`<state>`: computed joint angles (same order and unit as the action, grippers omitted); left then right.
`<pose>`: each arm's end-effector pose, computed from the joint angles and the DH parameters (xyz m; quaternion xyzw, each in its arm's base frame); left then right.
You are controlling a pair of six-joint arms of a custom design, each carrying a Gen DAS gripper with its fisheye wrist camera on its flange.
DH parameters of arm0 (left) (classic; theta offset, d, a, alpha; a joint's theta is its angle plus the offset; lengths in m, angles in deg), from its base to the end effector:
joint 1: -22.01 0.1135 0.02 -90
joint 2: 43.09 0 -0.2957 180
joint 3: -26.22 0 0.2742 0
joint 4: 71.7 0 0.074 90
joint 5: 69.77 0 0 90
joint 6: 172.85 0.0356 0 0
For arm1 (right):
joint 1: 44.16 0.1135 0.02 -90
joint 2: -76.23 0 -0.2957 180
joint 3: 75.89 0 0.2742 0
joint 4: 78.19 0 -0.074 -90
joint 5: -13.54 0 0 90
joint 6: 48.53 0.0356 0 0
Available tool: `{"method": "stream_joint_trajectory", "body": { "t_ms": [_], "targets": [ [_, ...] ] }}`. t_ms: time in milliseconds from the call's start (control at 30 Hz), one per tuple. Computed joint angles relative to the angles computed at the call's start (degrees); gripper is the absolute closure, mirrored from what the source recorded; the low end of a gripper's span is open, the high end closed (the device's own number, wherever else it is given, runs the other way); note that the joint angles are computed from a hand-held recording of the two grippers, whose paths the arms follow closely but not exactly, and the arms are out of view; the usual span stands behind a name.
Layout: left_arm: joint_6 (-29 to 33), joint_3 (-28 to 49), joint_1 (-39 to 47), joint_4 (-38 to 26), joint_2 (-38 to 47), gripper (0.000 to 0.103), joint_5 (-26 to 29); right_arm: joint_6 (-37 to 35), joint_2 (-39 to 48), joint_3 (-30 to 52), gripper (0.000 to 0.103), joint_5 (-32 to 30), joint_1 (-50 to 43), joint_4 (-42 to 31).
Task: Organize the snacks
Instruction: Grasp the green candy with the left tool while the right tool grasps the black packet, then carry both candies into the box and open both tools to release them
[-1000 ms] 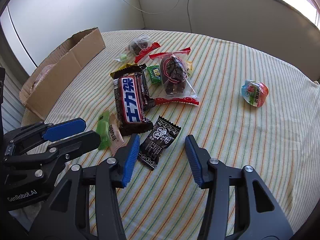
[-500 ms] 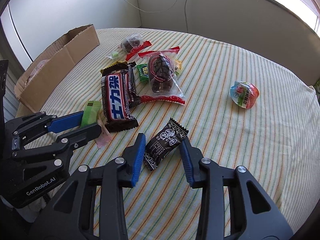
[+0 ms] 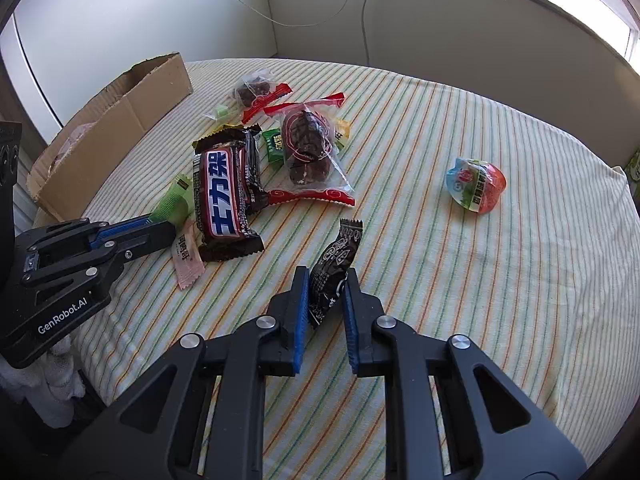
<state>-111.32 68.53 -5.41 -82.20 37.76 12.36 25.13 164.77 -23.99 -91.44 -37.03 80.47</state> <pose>0.2322 -0.1150 0.1521 -0.0326 0.9343 -0.1068 0.3385 0.2866 0.0451 0.1536 -0.2290 0.9258 0.1029 0.2826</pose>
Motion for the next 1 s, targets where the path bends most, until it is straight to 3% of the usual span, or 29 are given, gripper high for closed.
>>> {"method": "stream_joint_trajectory", "body": {
  "t_ms": [633, 1000],
  "targets": [
    [2.4, 6.4, 0.0, -0.4, 7.5, 0.096, -0.2, 0.1, 1.4, 0.6, 0.090, -0.4, 0.3, 1.3],
    [0.5, 3.2, -0.1, 0.6, 1.3, 0.099, -1.6, 0.9, -0.6, -0.2, 0.091, -2.2, -0.7, 1.8]
  ]
}}
